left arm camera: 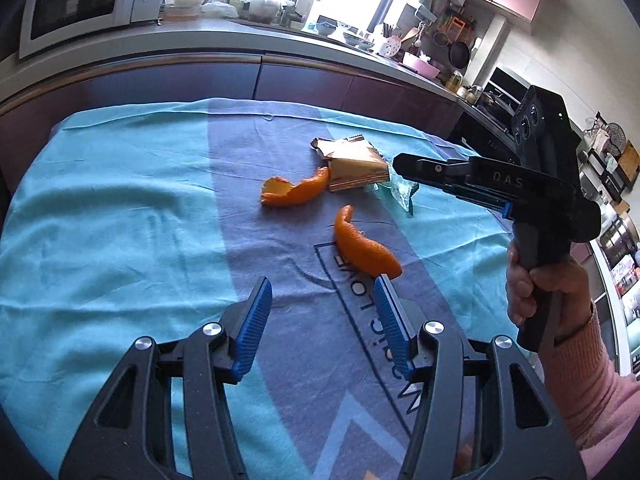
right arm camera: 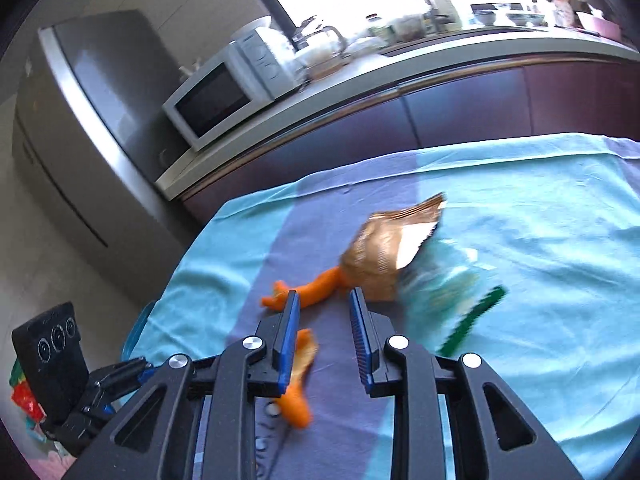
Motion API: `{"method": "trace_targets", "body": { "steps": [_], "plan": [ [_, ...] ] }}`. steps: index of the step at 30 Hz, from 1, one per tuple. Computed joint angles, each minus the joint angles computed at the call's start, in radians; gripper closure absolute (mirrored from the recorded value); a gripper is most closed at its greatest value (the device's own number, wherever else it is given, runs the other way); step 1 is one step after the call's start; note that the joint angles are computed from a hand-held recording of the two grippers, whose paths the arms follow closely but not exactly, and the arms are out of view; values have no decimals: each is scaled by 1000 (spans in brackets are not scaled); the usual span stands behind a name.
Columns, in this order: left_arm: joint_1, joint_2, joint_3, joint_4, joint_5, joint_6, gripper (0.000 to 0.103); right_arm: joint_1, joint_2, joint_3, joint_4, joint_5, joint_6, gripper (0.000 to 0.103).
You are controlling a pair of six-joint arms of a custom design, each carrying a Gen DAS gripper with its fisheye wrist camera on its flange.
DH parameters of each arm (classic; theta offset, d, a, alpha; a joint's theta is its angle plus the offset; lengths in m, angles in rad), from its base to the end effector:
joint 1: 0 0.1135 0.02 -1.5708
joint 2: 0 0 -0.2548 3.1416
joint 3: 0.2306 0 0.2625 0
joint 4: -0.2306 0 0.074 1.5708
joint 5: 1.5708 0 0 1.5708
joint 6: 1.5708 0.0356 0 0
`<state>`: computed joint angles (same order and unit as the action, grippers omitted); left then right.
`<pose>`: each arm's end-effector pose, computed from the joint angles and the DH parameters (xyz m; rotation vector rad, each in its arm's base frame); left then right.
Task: Collect trash
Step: 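Move both tools back over the table toward the orange peels and gold wrapper, then grasp the gold snack wrapper with the right gripper while the left gripper grasps an orange peel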
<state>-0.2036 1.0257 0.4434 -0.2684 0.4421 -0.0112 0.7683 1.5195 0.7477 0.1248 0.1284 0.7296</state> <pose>0.1970 -0.0562 0.1611 0.4327 2.3696 -0.6331 0.2327 0.2185 0.1668 0.0291 2.2987 0.6706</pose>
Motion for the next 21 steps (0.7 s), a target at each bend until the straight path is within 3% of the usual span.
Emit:
{"method": "trace_targets", "body": {
  "steps": [13, 19, 21],
  "plan": [
    [-185, 278, 144, 97, -111, -113, 48, -227, 168, 135, -17, -168, -71, 69],
    [-203, 350, 183, 95, -122, -127, 51, -257, 281, 232, -48, -238, -75, 64],
    [-202, 354, 187, 92, -113, -126, 58, -254, 295, 239, -43, -254, -76, 64]
  ]
}}
